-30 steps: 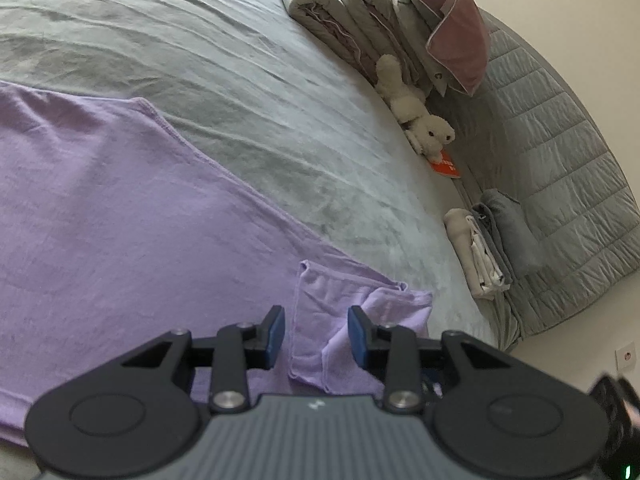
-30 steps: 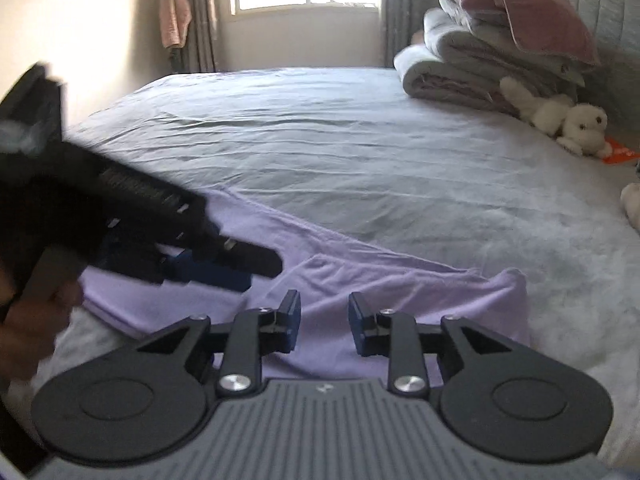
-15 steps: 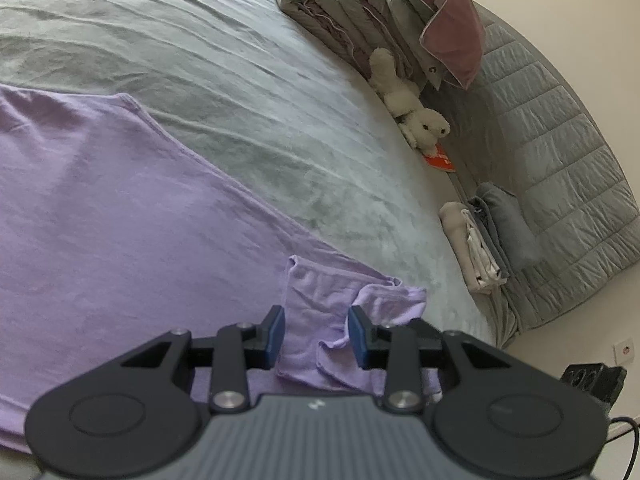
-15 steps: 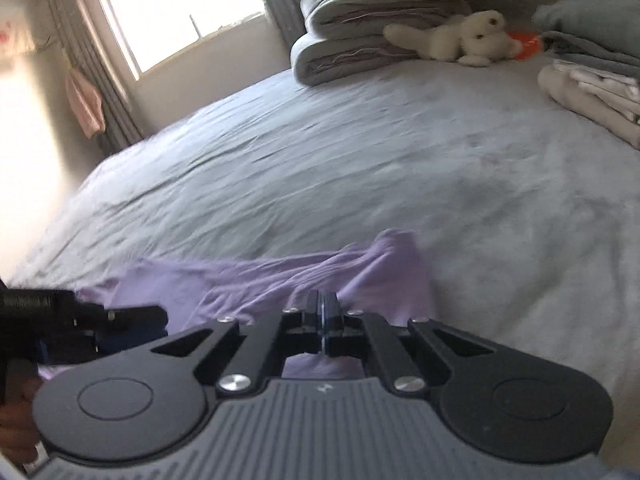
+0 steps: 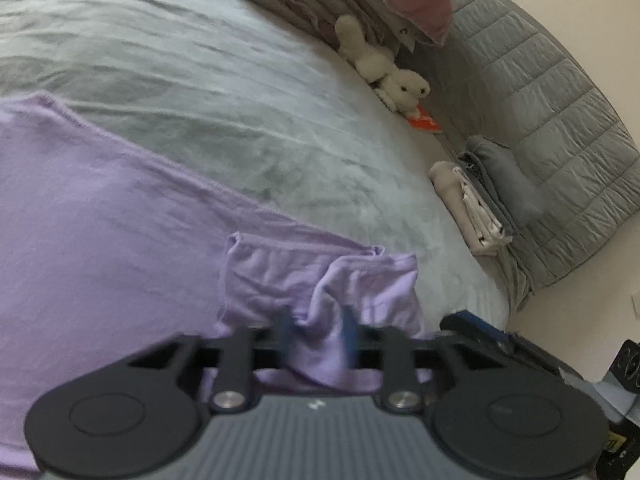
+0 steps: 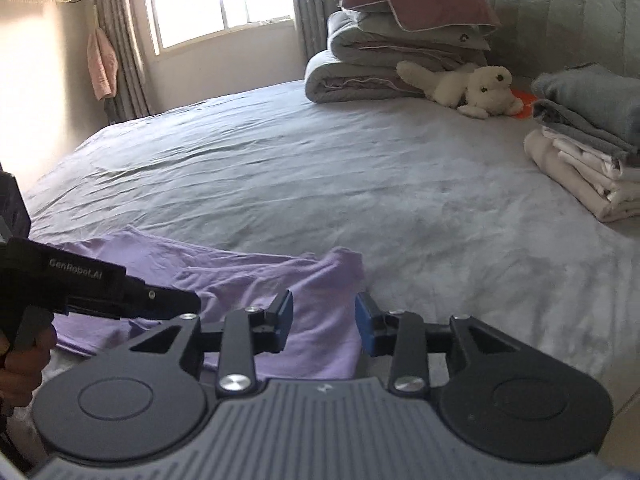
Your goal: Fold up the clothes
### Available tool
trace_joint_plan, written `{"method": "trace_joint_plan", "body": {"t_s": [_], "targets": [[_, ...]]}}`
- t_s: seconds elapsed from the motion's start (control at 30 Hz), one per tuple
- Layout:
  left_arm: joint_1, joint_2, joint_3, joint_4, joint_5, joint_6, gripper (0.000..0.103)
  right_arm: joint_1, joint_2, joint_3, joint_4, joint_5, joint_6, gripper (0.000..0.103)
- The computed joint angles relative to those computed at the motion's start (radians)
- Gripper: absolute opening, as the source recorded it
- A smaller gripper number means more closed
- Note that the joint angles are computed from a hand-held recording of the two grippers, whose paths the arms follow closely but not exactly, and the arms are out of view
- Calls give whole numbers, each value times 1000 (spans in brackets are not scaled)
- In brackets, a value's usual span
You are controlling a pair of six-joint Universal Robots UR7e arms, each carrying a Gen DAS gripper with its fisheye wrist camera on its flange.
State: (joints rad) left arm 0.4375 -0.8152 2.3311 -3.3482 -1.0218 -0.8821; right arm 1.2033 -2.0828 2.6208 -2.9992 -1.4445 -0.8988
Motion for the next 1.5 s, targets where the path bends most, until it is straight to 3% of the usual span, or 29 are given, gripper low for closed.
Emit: {"method": "trace_joint_plan", "body": {"t_s": [0.17,0.3,0.5,0.7,0.8,0.9,1.1,1.23,1.4,1.43,1.47,1.5], "targets": [[-16,53,-21,-78,-4,99,3,-28,-13,-33,57,38,36,38],[-39,89,-29,-139,-31,207,3,-2,14,-80,117,54,39,39],[-48,128,-65,-124,-62,269,3,79,102,-204,379,44,-16,39],[-47,121,-72,-84,-76,282,5,135,197,-227,327,-91,-78,38],[-55,105,-66,-66,-76,289,20,89,200,-223,303,-92,-49,38],[-75,93,-54,-67,-53,317,29,33,176,-238,336,-46,-14,38],[-85,94,-48,-81,-37,363,30,-15,140,-277,397,23,37,38],[-98,107,-56,-65,-18,415,30,-47,114,-332,603,119,49,38],[-115,109,-51,-63,23,472,31,-18,151,-377,733,43,92,38],[-115,107,-49,-63,25,477,32,-8,158,-382,748,21,95,31],[-114,106,-48,-62,26,481,35,-1,162,-384,760,9,95,16],[-113,105,-48,-60,27,484,37,3,167,-389,778,9,95,11]]}}
